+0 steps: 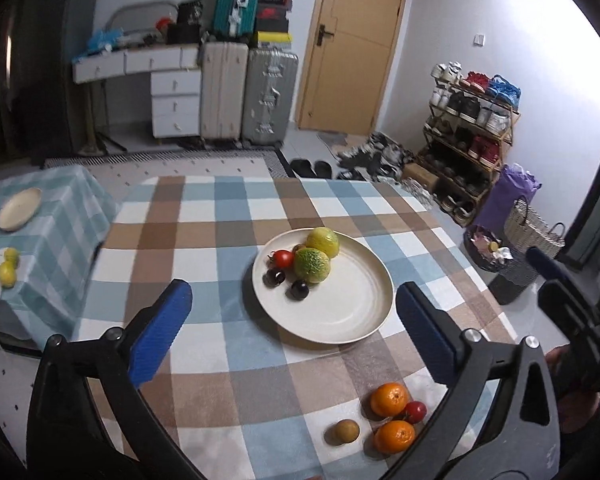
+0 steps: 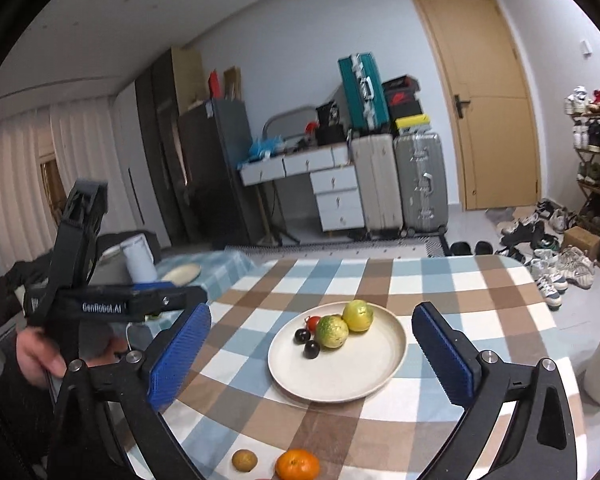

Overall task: Organize fruits
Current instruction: 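Lift both grippers off the plate and move back toward the loose fruits, then close the right gripper around the red tomato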

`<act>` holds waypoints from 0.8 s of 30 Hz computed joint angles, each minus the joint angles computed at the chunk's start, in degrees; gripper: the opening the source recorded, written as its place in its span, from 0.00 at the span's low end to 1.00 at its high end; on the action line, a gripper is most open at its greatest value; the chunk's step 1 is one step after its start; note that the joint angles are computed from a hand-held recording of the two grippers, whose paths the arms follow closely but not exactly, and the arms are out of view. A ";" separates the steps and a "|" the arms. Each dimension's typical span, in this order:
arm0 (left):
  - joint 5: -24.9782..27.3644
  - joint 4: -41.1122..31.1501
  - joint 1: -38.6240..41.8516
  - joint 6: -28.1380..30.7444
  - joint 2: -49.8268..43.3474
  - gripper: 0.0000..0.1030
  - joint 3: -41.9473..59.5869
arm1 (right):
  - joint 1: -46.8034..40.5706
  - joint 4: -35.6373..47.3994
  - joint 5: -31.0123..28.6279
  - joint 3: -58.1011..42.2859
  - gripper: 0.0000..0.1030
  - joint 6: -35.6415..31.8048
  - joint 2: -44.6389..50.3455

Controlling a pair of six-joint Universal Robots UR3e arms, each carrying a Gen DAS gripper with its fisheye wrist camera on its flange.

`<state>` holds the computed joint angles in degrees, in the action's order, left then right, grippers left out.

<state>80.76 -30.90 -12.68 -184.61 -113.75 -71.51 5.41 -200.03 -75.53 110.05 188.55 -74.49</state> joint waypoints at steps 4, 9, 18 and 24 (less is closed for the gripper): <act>5.35 9.46 -2.62 -1.50 5.88 0.99 -11.78 | 0.00 -4.13 -1.85 8.17 1.00 0.65 -4.77; 14.30 19.17 -7.53 -2.43 9.63 0.99 -23.56 | 0.65 -6.08 -3.56 14.96 1.00 1.48 -7.63; 15.70 28.39 -9.49 -4.56 10.64 0.99 -37.12 | 2.40 -8.51 -4.34 23.40 1.00 1.38 -6.25; 16.06 32.84 -8.99 -3.47 9.28 0.99 -42.06 | 2.37 -6.80 -2.97 23.49 0.99 4.23 -2.43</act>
